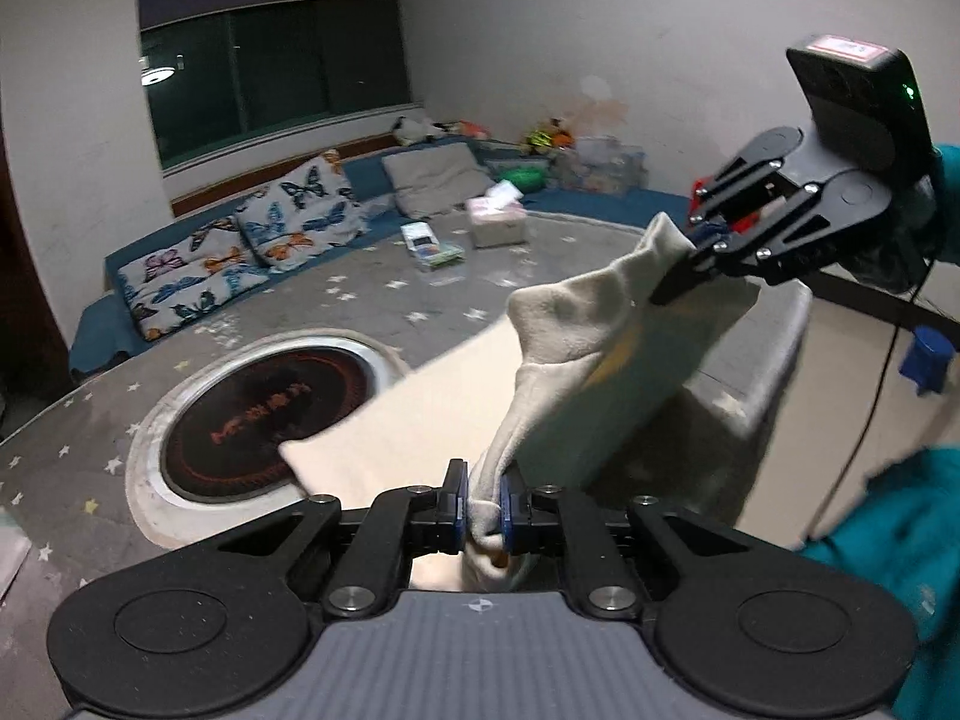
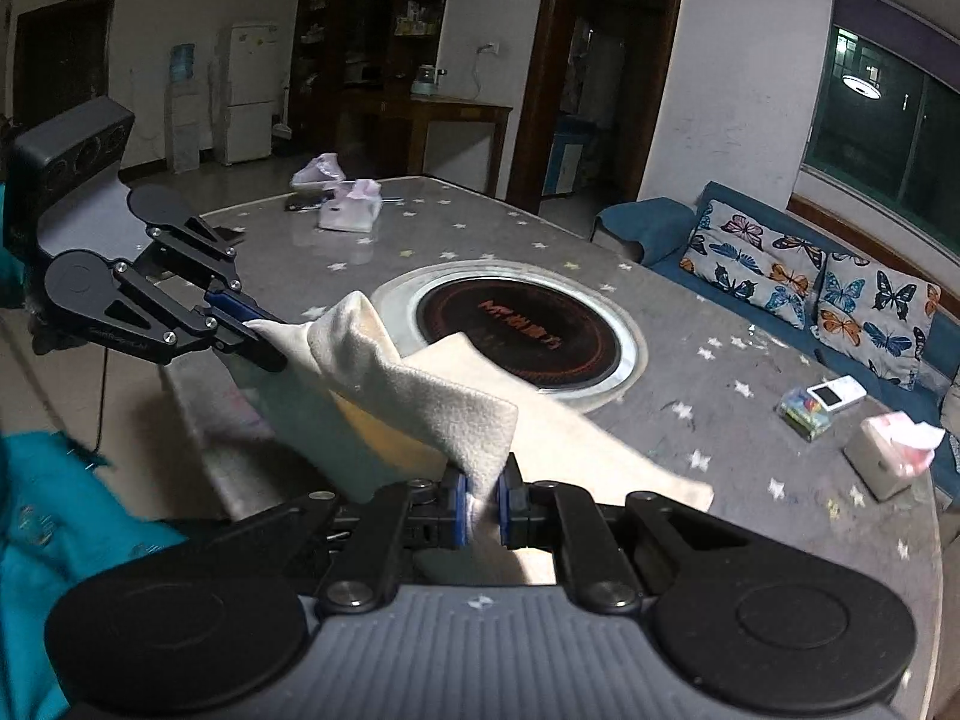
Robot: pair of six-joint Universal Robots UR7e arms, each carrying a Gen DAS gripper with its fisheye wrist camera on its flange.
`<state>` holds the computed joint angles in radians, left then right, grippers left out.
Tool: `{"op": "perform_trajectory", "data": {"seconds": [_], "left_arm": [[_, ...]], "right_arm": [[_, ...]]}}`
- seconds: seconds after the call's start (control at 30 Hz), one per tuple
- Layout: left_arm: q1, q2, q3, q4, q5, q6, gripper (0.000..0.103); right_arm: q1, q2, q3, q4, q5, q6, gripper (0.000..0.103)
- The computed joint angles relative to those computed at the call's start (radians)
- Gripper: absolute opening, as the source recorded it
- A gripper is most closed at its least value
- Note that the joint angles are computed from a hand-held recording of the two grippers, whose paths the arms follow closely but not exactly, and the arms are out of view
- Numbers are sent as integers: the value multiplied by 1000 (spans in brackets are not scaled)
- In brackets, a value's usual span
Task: Fold clothes
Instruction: 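Lift the hem with the left tool while the right tool grasps the hem beside it, then fold the hem over the body with both tools and release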
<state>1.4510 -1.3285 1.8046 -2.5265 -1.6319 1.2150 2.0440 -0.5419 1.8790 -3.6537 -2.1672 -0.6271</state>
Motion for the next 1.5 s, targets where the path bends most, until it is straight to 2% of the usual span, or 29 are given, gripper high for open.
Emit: {"op": "perform_trajectory", "data": {"seconds": [0.23,0.37,0.53,0.57,0.6,0.73,0.87,1.0,1.27,1.43,1.47,1.5], "left_arm": [[-20,170,-146,-65,47,-71,11],[-22,272,-227,-95,97,-107,11],[-20,387,-305,-150,169,-167,11],[-20,403,-315,-163,183,-182,11],[-20,414,-323,-170,191,-197,12],[-21,437,-342,-201,210,-232,14],[-25,445,-346,-234,231,-262,18],[-38,436,-328,-281,235,-296,18],[-68,398,-294,-163,152,-364,18],[-77,421,-283,-140,173,-381,18],[-77,428,-284,-143,183,-385,18],[-77,435,-286,-147,192,-391,18]], "right_arm": [[-81,10,-170,166,34,-80,9],[-135,58,-303,268,32,-107,9],[-207,153,-431,312,26,-45,10],[-219,165,-443,315,29,-22,11],[-226,179,-450,296,23,-18,17],[-243,180,-415,183,32,16,24],[-234,146,-329,58,27,65,24],[-228,111,-247,-1,24,102,23],[-241,106,-230,-10,2,186,23],[-256,113,-236,-10,25,193,19],[-258,117,-242,4,2,199,15],[-260,122,-249,15,-20,205,16]]}}
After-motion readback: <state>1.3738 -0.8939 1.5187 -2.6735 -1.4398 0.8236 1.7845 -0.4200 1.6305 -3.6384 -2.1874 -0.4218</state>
